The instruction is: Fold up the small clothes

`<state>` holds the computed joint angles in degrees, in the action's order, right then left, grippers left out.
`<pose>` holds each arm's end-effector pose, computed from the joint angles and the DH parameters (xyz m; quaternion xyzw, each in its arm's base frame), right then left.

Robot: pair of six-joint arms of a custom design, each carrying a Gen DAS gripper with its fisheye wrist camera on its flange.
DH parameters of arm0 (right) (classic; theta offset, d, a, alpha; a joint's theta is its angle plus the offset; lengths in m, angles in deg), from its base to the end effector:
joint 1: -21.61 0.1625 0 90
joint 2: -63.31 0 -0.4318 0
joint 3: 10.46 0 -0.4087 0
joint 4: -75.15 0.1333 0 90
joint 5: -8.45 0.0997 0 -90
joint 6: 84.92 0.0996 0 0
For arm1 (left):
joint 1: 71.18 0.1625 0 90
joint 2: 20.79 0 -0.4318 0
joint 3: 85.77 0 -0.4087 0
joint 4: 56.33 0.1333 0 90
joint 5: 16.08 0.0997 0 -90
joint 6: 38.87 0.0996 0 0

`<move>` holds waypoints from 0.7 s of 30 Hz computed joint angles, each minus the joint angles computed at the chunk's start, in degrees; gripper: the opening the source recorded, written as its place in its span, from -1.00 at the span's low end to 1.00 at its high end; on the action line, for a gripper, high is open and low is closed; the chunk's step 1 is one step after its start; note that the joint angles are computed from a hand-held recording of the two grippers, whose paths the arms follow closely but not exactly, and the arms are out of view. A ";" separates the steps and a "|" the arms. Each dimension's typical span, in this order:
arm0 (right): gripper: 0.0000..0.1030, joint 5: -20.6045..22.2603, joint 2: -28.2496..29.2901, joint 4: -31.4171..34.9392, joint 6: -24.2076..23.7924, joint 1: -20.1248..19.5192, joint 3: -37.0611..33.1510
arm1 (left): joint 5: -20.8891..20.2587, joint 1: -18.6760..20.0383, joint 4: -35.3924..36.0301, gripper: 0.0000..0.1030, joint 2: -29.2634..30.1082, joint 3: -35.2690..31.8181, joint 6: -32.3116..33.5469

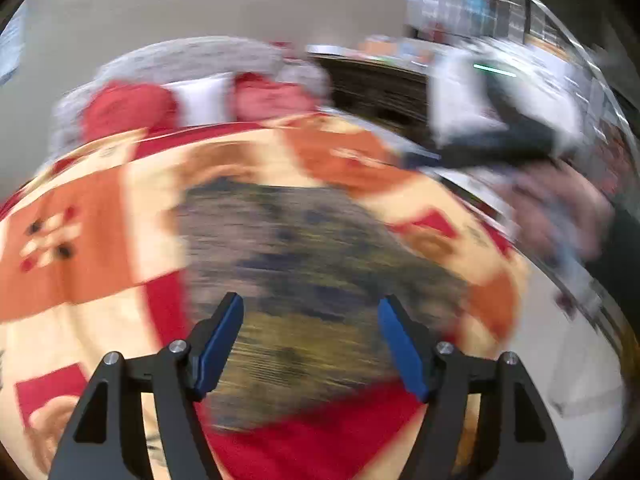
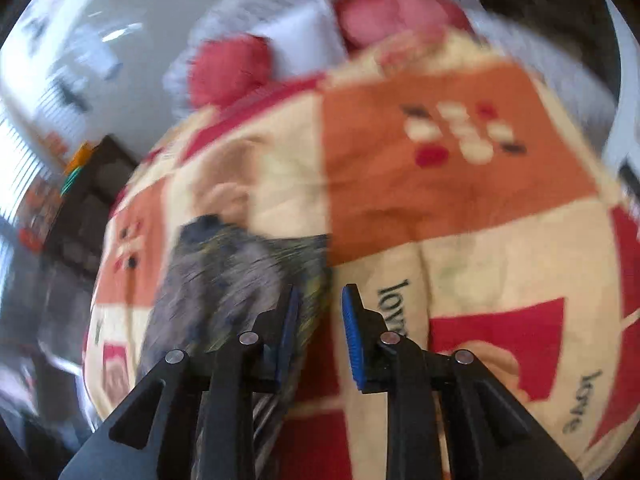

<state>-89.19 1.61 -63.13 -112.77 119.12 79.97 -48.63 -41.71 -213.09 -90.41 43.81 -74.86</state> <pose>0.2092 -0.6685 0.2866 0.2878 -0.9403 0.1551 0.0945 -0.2939 -0.4156 0.1721 0.1582 0.8615 -0.3926 0.2806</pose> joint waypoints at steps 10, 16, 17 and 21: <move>-0.70 -10.44 -5.24 -20.50 -14.54 4.84 25.20 | -2.95 7.03 -3.42 -0.29 3.23 1.26 -4.23; -0.74 -6.36 -5.71 -38.38 -15.82 1.71 33.88 | -0.06 6.64 -5.06 -0.27 4.81 1.79 -2.63; -0.72 -7.09 -5.33 -38.45 -15.59 2.17 33.58 | -0.86 6.90 -3.88 -0.26 4.02 1.34 -3.50; -0.71 -10.55 -6.42 -25.39 -8.18 4.99 27.88 | -1.59 7.24 -0.17 -0.20 0.81 -2.52 -4.04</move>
